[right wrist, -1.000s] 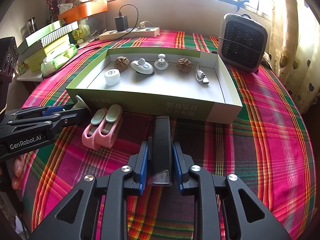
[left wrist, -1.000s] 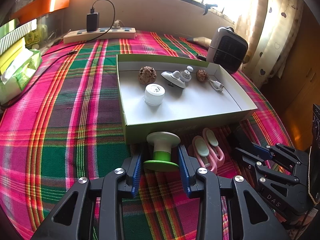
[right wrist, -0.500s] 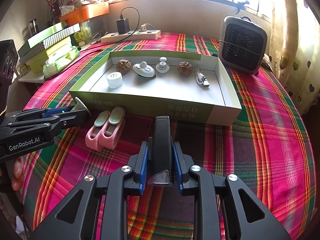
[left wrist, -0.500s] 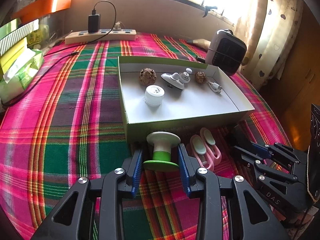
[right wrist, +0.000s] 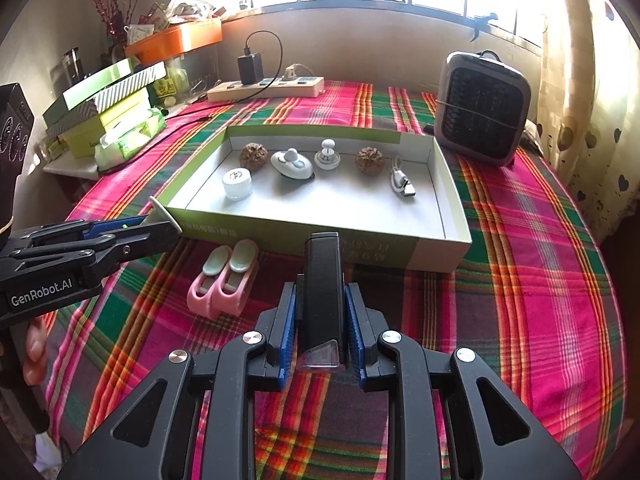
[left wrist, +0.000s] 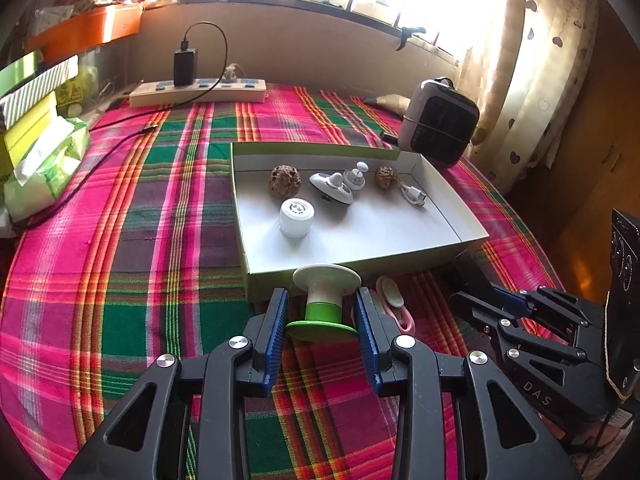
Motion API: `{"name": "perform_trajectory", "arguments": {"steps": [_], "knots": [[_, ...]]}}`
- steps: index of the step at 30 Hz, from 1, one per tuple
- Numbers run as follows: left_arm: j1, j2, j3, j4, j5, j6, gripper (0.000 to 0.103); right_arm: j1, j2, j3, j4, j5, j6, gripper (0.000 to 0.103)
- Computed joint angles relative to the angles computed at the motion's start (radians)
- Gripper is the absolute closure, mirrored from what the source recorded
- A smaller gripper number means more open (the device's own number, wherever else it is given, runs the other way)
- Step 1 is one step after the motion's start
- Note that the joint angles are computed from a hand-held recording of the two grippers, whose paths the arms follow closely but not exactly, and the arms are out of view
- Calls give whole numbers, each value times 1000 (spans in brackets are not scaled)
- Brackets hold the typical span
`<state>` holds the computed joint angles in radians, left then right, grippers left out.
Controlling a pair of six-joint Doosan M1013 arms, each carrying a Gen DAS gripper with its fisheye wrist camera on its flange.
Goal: Organize objects
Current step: 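Close the left tool on the spool while the right tool grasps the black device, then carry the spool and black device in both tools over the box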
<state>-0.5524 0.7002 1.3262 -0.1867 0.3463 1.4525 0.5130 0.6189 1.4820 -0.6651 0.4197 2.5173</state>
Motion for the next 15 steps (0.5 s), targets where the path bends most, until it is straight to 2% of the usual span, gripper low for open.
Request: {"name": "perform_trajectory", "arguments": {"steps": [15], "knots": [[1,23,-70,-18,35,26,72,-21,0,-33,45,-4,-65,79]]}}
